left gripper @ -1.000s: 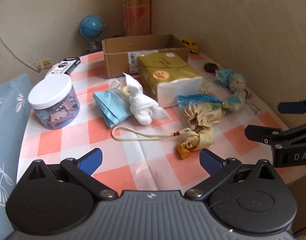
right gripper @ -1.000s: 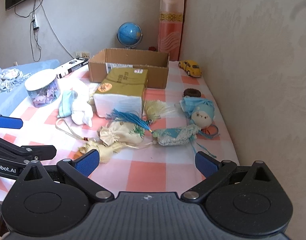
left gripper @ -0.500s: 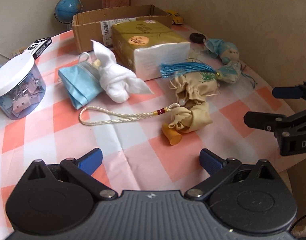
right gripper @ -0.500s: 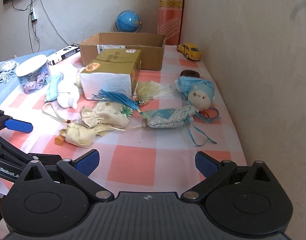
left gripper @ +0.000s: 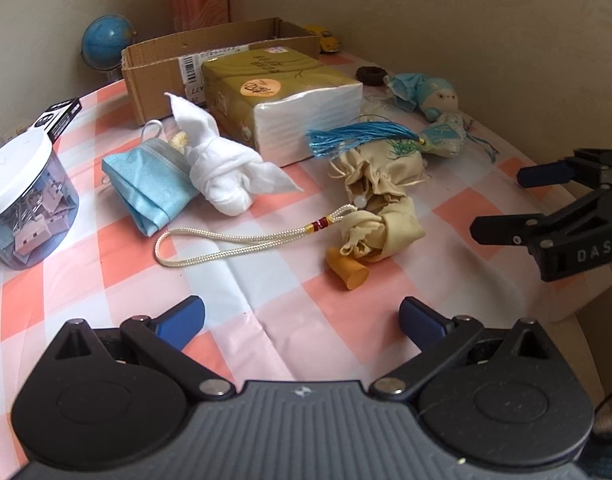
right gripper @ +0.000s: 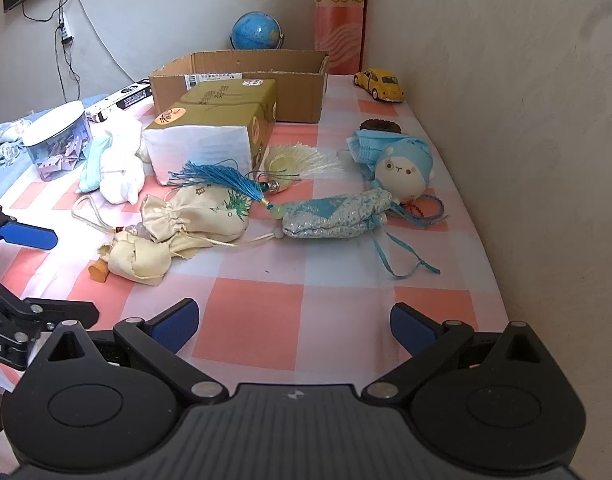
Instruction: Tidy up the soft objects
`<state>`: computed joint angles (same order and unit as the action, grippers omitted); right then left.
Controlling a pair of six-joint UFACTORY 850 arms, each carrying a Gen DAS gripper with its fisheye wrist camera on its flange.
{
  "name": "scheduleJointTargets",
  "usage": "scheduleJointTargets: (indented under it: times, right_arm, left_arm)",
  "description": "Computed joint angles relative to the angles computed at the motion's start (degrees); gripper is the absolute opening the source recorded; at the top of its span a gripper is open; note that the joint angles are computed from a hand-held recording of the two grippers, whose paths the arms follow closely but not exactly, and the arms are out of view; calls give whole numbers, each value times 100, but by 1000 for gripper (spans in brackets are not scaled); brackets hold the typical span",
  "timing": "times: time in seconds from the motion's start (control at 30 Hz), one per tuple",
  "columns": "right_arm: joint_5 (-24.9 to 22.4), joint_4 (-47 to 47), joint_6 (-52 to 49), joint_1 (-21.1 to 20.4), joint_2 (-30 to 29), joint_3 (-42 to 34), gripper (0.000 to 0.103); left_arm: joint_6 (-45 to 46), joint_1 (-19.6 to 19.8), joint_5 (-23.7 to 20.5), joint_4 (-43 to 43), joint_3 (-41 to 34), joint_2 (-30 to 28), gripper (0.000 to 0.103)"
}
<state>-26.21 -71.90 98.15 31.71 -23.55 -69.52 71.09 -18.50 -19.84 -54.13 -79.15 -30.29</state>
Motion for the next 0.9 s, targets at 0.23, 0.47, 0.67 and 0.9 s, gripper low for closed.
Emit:
scheduleJointTargets:
  times: [0.23, 0.47, 0.67, 0.9]
  right_arm:
    - [65, -177, 134, -3, 12, 75, 103]
    - [59, -302, 243, 3, -2, 100, 103]
    - [-19, -280, 197, 24, -38, 69, 103]
    - [-54, -250, 162, 31, -56, 45, 103]
  left_arm:
    - [1203, 111, -933, -435, -182, -70, 97]
    - [1366, 88, -1258, -134, -614, -333, 71]
    - [1607, 153, -1869, -15, -1049, -608, 70]
    - [1581, 167, -2242, 404, -1102, -576, 61]
